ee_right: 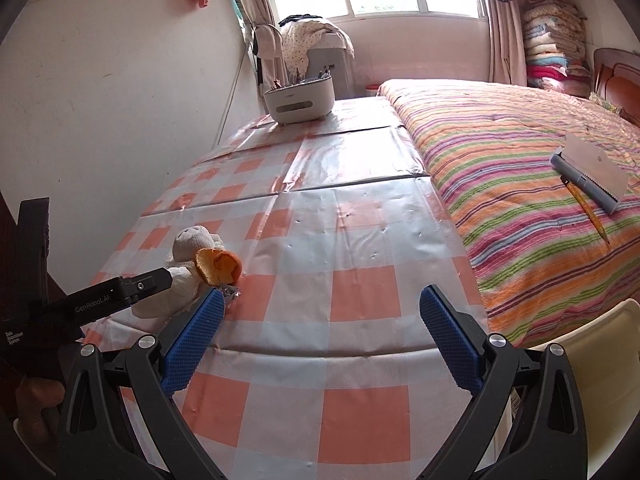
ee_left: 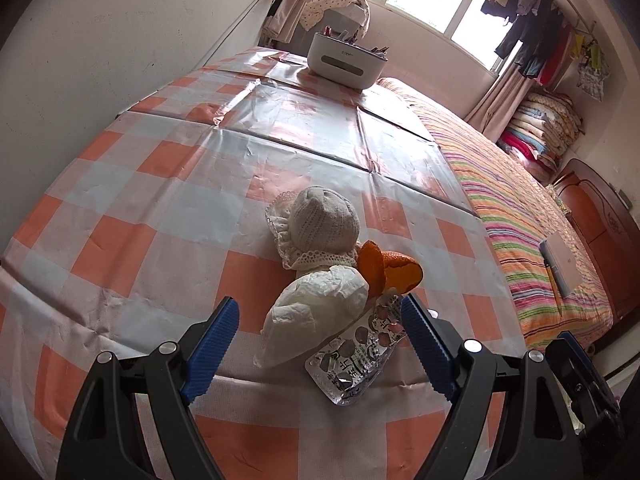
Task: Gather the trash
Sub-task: 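Move both open grippers back over the items on the checkered table, then grasp the white tissue with the left gripper while the right grasps the blister pack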
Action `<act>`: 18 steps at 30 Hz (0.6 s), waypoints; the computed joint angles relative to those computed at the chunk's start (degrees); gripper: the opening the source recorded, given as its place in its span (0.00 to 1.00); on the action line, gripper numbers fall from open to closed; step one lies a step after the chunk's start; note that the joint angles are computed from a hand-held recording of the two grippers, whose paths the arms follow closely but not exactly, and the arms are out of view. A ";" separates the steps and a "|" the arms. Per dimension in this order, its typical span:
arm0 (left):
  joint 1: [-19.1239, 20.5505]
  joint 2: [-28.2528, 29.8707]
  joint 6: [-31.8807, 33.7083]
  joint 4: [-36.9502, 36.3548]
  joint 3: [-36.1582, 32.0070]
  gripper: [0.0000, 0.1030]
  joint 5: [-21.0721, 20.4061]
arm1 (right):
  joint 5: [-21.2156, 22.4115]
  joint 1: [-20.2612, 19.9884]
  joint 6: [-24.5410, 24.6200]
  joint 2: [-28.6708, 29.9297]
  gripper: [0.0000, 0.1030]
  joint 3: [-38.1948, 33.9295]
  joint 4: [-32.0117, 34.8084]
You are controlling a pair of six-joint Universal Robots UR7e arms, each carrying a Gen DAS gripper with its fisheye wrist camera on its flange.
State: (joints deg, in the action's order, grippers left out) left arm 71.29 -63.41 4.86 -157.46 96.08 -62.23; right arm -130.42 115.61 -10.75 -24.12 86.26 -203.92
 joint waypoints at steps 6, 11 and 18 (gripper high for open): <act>0.58 1.15 -1.72 2.51 -1.93 0.78 -2.44 | 1.60 -0.40 0.88 -1.09 0.94 1.55 -1.58; 0.46 2.01 -1.46 2.48 -2.43 0.78 -3.14 | 2.28 -0.48 0.47 -1.50 0.94 2.31 -2.95; -0.04 2.64 -1.01 1.13 -2.26 0.78 -2.21 | 3.39 -0.59 0.01 -2.24 0.94 3.45 -4.55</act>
